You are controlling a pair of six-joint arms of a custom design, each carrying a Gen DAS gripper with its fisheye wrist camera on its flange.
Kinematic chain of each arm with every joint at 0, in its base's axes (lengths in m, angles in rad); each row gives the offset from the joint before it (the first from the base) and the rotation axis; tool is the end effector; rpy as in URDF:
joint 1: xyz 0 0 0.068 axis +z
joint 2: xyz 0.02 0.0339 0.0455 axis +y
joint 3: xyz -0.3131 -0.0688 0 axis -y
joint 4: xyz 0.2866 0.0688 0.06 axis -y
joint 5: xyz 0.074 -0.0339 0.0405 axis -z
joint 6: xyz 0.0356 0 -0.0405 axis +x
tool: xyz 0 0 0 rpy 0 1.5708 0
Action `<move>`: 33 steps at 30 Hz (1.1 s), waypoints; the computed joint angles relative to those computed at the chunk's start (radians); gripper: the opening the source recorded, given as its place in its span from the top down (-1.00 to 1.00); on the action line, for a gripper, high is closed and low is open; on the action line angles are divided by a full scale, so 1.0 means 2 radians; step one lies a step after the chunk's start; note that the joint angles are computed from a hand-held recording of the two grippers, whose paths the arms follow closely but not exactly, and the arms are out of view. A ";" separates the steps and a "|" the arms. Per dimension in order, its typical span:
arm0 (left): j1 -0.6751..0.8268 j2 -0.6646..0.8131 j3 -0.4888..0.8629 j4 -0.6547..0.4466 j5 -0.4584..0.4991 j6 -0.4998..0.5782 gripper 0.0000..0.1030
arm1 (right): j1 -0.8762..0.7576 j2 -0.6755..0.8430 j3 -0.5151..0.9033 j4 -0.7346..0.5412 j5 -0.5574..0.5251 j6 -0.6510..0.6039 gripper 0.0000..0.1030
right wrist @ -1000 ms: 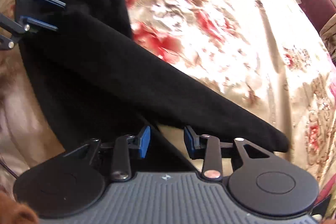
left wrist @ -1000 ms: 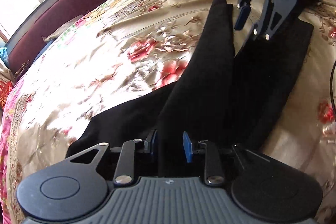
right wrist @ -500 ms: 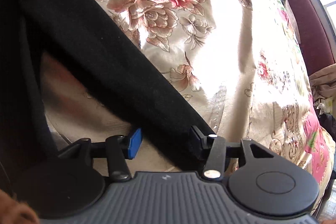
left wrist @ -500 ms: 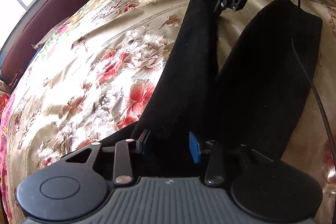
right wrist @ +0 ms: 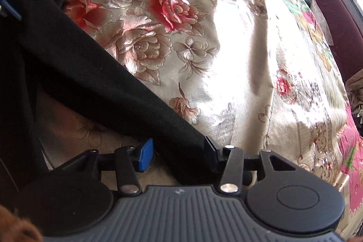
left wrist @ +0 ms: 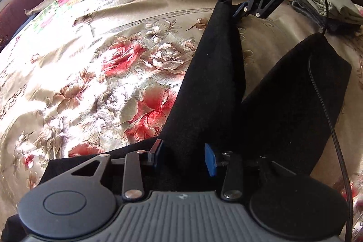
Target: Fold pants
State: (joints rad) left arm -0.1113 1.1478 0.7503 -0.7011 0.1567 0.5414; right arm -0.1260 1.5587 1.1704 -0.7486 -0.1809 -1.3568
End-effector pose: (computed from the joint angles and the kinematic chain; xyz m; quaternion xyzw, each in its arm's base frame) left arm 0.2266 -0.0309 0.2462 0.3281 0.9122 -0.0246 0.2441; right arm 0.3481 -0.0376 0.2747 -0.5773 0.7829 -0.0797 0.2177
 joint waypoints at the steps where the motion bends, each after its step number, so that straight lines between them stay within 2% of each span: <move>1: -0.001 0.001 0.002 -0.003 0.000 0.005 -0.05 | -0.001 0.006 0.013 -0.020 -0.005 -0.009 0.07; 4: 0.000 0.002 0.002 -0.005 -0.002 0.008 -0.06 | -0.004 0.012 0.039 -0.065 -0.016 -0.033 0.06; 7: -0.001 0.008 0.005 -0.005 -0.002 0.001 -0.06 | -0.004 0.017 0.056 -0.096 -0.034 -0.028 0.05; 10: -0.005 0.011 0.005 -0.002 -0.007 -0.004 -0.06 | 0.005 0.001 0.018 -0.056 -0.025 -0.056 0.04; 15: 0.007 0.017 0.012 -0.010 0.005 -0.021 -0.06 | 0.004 -0.012 -0.002 -0.069 -0.045 -0.082 0.03; 19: 0.006 0.021 0.014 -0.010 0.003 -0.031 -0.06 | 0.017 -0.026 -0.044 -0.027 -0.039 -0.105 0.03; 21: 0.004 0.019 0.013 -0.011 0.001 -0.027 -0.06 | 0.025 -0.030 -0.059 -0.001 -0.036 -0.092 0.05; 22: 0.004 0.017 0.013 -0.012 0.001 -0.024 -0.06 | 0.027 -0.023 -0.049 -0.008 -0.036 -0.072 0.07; 25: 0.005 0.015 0.012 -0.013 0.000 -0.023 -0.06 | 0.029 0.001 -0.013 -0.026 -0.042 0.000 0.25; 28: -0.005 0.008 0.009 -0.009 -0.010 -0.030 -0.06 | 0.035 0.033 0.029 -0.046 -0.043 0.092 0.56; 29: -0.011 0.005 0.008 -0.008 -0.016 -0.034 -0.07 | 0.038 0.038 0.036 -0.048 -0.042 0.108 0.68; 33: -0.033 -0.011 0.000 0.002 -0.037 -0.056 -0.10 | 0.051 0.032 0.020 -0.026 -0.025 0.108 0.86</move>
